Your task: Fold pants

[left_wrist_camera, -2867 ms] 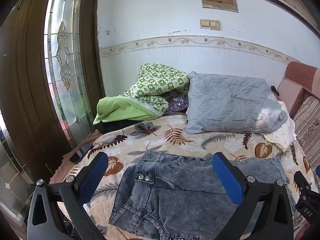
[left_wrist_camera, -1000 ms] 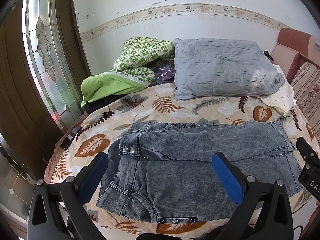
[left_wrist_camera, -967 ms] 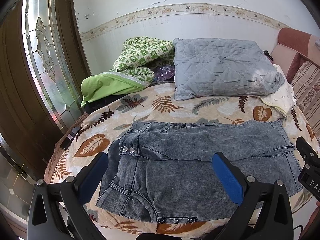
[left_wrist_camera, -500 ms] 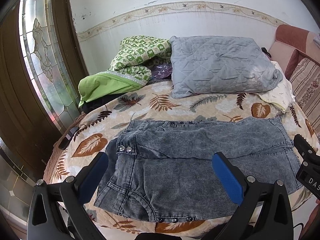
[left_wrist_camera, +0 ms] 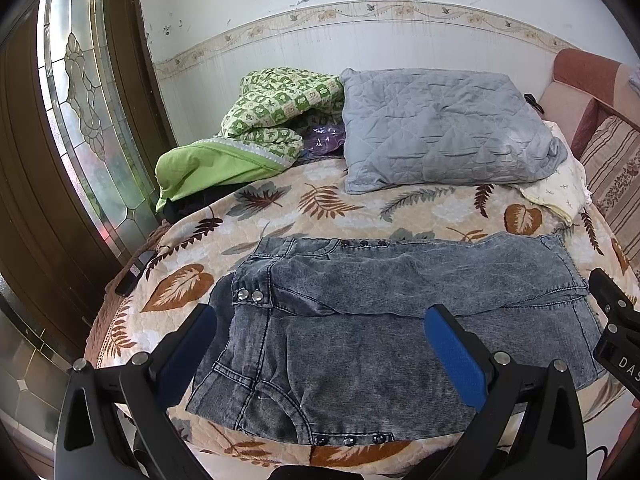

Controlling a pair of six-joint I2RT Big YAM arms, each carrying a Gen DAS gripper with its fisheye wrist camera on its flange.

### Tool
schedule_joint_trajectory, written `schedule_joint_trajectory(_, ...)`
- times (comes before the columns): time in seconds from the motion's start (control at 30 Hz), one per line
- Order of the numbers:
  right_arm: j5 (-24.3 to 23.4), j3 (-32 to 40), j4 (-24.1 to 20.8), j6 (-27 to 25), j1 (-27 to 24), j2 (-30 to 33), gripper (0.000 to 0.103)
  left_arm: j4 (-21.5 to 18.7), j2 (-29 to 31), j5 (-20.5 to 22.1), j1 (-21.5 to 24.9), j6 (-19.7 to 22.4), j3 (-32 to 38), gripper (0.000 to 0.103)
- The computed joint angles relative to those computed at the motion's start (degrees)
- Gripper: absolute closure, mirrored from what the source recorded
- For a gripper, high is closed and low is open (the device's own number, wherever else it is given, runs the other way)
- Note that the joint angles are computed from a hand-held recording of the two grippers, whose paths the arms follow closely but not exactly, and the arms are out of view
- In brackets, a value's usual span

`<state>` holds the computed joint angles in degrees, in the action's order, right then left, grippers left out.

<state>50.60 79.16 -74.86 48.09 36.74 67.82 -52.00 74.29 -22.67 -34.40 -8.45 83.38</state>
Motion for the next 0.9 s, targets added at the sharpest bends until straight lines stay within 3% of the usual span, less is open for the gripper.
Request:
schedule_joint_trajectory(0.53, -1.03, -0.67, 0.86, -0.98, -0.93, 0.23, 0.0, -0.1, 1.44, 1.05, 2.04, 0.76, -0.08, 0.0)
schedule_joint_trajectory(0.63, -2.91, -1.67, 1.56, -2.09, -2.35, -0.35, 0.0, -0.26, 2.21, 0.6, 4.98, 1.39, -0.37, 0.0)
schedule_joint_trajectory(0.9, -8.87, -6.94, 4.29, -3.48, -10.6, -4.82, 0.0, -2.76, 8.04, -2.29, 19.02, 0.53, 2.75, 0.0)
